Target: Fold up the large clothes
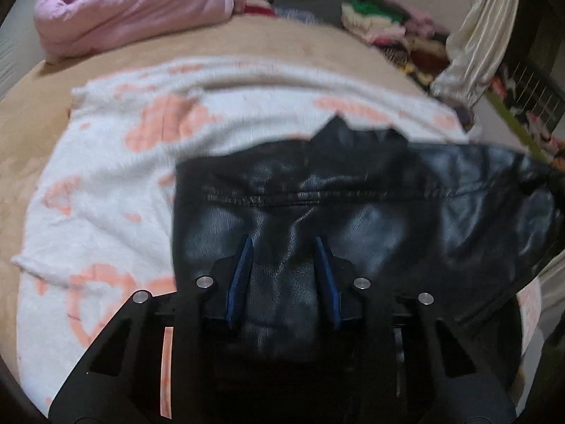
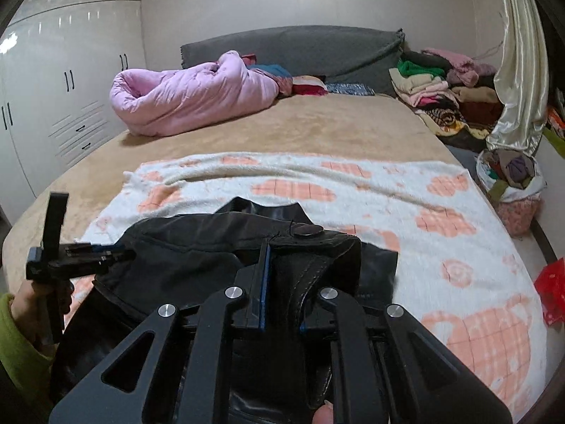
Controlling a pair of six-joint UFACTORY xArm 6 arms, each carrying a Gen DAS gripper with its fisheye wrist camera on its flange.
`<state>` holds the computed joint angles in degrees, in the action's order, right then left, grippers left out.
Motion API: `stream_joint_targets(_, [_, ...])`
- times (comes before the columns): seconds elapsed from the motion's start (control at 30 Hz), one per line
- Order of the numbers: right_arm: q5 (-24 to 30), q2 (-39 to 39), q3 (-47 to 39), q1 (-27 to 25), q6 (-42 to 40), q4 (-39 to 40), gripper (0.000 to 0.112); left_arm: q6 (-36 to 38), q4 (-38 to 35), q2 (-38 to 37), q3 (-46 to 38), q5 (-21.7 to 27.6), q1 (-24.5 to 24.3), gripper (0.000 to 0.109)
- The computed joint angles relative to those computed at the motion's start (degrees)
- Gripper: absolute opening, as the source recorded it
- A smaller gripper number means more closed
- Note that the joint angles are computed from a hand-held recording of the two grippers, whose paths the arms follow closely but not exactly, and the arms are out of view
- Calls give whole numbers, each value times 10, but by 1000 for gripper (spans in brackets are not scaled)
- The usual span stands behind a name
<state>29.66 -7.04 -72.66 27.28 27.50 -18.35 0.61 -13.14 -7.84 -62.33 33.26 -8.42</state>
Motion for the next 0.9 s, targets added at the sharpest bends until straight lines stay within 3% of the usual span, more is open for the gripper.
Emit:
stream_joint_targets(0.33, [36, 33, -20, -1, 12, -13, 15, 16, -15, 23, -3, 24, 6, 28])
stream_joint_targets(0.47, [57, 32, -16, -5, 39, -31, 33, 13, -4, 27, -3, 23, 5, 28])
stream_joint_targets(0.57, [40, 7, 13, -16, 86, -46, 43, 14, -5, 28, -3, 23, 5, 28])
stream_joint_targets(0.73, [10, -20, 39, -19, 185, -119, 42, 4, 14, 27, -2, 21, 2, 28])
stream_joint_targets(0.9, [38, 49, -19, 15, 113, -71, 39, 3, 16, 29, -4, 20, 2, 28])
